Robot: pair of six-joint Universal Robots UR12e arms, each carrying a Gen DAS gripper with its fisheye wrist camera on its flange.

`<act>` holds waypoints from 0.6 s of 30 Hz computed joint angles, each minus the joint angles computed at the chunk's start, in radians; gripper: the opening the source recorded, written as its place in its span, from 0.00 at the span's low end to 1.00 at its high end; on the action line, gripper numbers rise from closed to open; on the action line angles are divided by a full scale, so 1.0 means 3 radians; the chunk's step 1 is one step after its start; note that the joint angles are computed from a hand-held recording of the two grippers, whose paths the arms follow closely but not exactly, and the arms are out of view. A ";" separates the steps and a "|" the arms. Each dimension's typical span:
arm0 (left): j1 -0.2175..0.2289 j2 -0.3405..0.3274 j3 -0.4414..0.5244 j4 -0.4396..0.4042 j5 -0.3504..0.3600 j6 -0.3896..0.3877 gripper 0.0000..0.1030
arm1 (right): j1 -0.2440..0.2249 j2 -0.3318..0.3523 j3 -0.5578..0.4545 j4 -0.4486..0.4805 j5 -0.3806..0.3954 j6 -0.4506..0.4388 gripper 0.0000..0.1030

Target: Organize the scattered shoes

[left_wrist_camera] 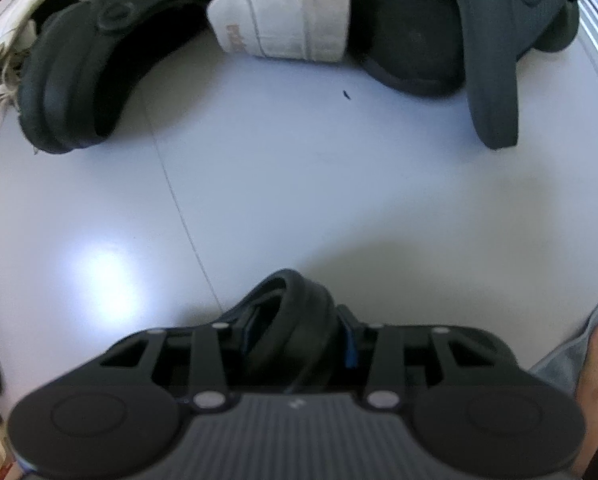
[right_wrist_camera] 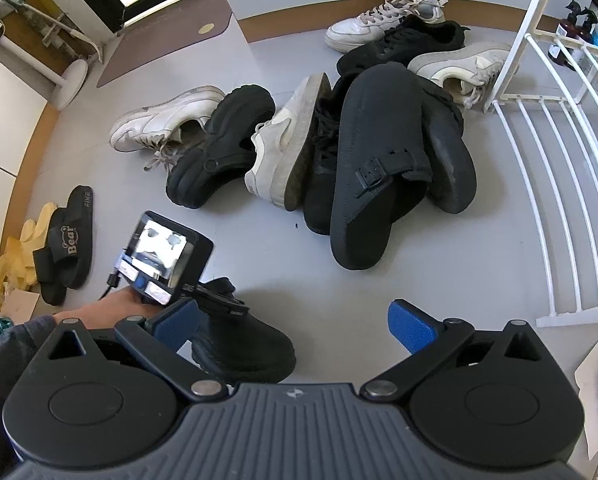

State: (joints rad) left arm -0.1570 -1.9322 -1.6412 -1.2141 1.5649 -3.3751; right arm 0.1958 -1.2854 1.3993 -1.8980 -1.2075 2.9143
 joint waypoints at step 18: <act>0.0105 0.0146 0.0159 -0.0108 -0.0036 -0.0633 0.88 | 0.0017 -0.0057 0.0056 -0.0061 0.0026 -0.0108 1.00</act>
